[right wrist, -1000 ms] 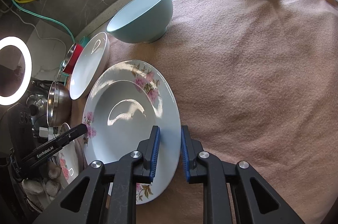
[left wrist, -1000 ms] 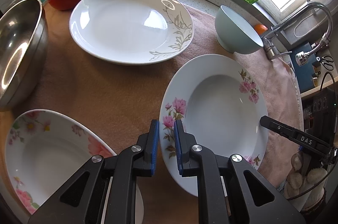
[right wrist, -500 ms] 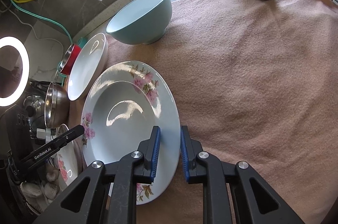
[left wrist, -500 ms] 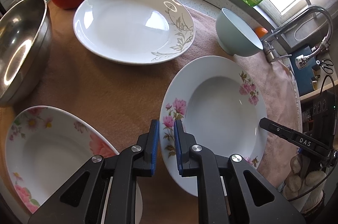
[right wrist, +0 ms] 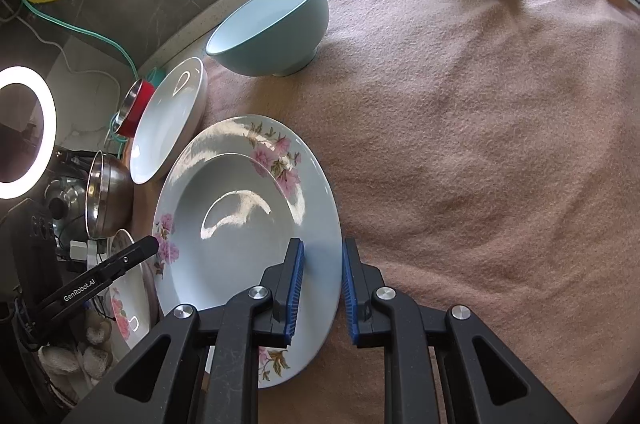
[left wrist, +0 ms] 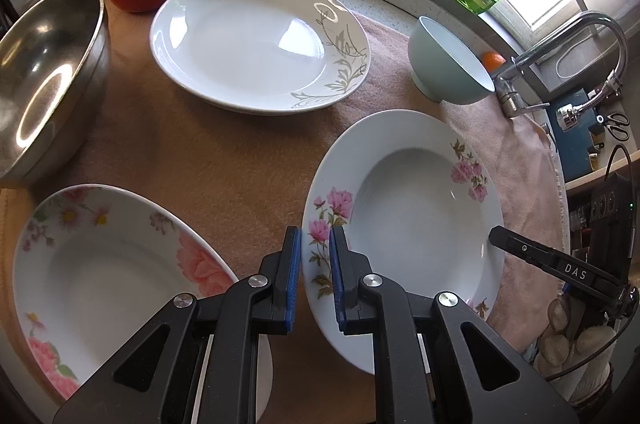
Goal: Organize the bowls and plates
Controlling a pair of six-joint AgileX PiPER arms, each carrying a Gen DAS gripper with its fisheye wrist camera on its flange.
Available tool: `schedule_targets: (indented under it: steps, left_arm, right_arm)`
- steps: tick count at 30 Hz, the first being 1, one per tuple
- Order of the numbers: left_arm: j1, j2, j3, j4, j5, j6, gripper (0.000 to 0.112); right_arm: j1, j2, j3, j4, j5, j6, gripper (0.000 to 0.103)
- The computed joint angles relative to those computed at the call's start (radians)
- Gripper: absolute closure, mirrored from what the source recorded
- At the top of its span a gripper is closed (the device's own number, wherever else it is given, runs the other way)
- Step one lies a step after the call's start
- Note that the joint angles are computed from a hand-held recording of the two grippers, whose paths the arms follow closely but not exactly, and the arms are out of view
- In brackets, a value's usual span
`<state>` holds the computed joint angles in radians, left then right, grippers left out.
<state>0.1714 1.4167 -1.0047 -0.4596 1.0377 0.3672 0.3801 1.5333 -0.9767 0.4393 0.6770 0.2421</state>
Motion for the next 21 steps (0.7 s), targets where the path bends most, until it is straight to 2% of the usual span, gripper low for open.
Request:
schedule_targets:
  steps: [21]
  left_arm:
    - [0.032,-0.077,0.059,-0.015,0.039,0.036,0.1]
  right_arm:
    - [0.045,-0.071,0.065,-0.031,-0.011,0.08,0.086]
